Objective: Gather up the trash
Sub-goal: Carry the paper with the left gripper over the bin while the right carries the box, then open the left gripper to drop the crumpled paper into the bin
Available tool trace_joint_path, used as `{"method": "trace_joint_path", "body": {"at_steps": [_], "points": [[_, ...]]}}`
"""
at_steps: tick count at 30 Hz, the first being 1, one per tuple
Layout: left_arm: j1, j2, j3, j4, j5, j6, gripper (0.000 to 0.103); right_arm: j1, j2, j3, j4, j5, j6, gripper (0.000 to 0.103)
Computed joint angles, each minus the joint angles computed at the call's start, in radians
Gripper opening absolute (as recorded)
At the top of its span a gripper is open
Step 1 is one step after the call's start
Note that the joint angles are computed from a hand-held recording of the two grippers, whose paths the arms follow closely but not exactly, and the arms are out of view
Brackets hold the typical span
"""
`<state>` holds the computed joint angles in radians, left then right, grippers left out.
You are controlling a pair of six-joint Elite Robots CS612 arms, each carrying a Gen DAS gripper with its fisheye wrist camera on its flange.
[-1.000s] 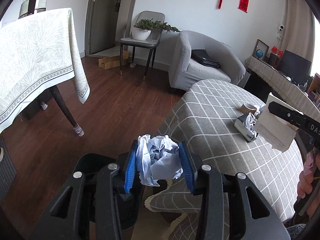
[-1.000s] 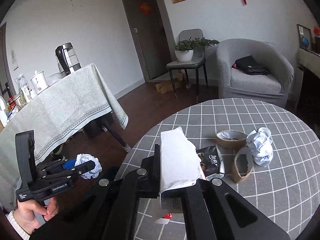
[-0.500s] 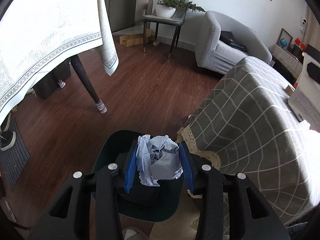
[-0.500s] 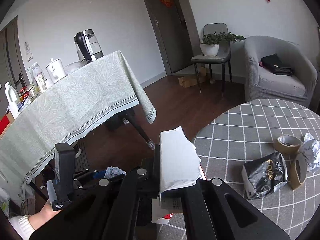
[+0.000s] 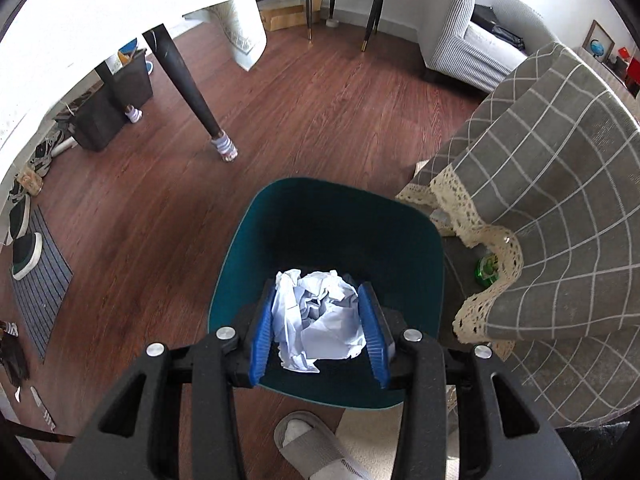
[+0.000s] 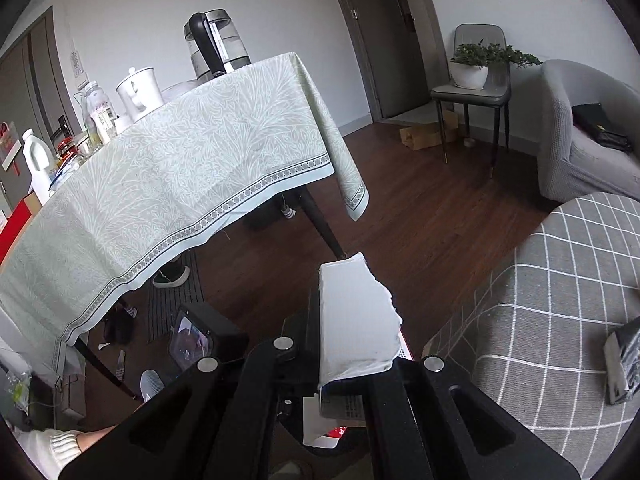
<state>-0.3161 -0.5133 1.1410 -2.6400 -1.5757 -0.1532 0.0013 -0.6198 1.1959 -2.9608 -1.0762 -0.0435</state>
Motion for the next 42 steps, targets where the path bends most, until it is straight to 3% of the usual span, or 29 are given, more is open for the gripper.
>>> {"method": "trace_joint_path", "body": {"at_steps": [3, 5, 6, 17, 30, 38, 42], "points": [[0.007, 0.007, -0.007, 0.026, -0.013, 0.001, 0.047, 0.007, 0.011, -0.021, 0.046, 0.007, -0.004, 0.0], [0.012, 0.008, -0.006, 0.024, -0.015, -0.006, 0.059, 0.012, 0.019, -0.035, 0.081, 0.008, -0.008, 0.0], [0.013, 0.008, -0.002, 0.018, -0.014, -0.01, 0.06, 0.015, 0.023, -0.043, 0.098, 0.005, -0.011, 0.0], [0.032, -0.011, 0.029, -0.033, -0.015, -0.046, 0.06, 0.043, 0.068, -0.121, 0.261, -0.042, -0.034, 0.0], [0.055, -0.091, 0.134, -0.24, -0.003, -0.079, 0.058, 0.077, 0.132, -0.222, 0.465, -0.142, -0.078, 0.0], [0.057, -0.123, 0.17, -0.308, 0.016, -0.068, 0.045, 0.096, 0.178, -0.287, 0.584, -0.196, -0.106, 0.0], [0.062, -0.138, 0.188, -0.357, -0.01, -0.074, 0.044, 0.104, 0.2, -0.324, 0.66, -0.211, -0.122, 0.001]]}}
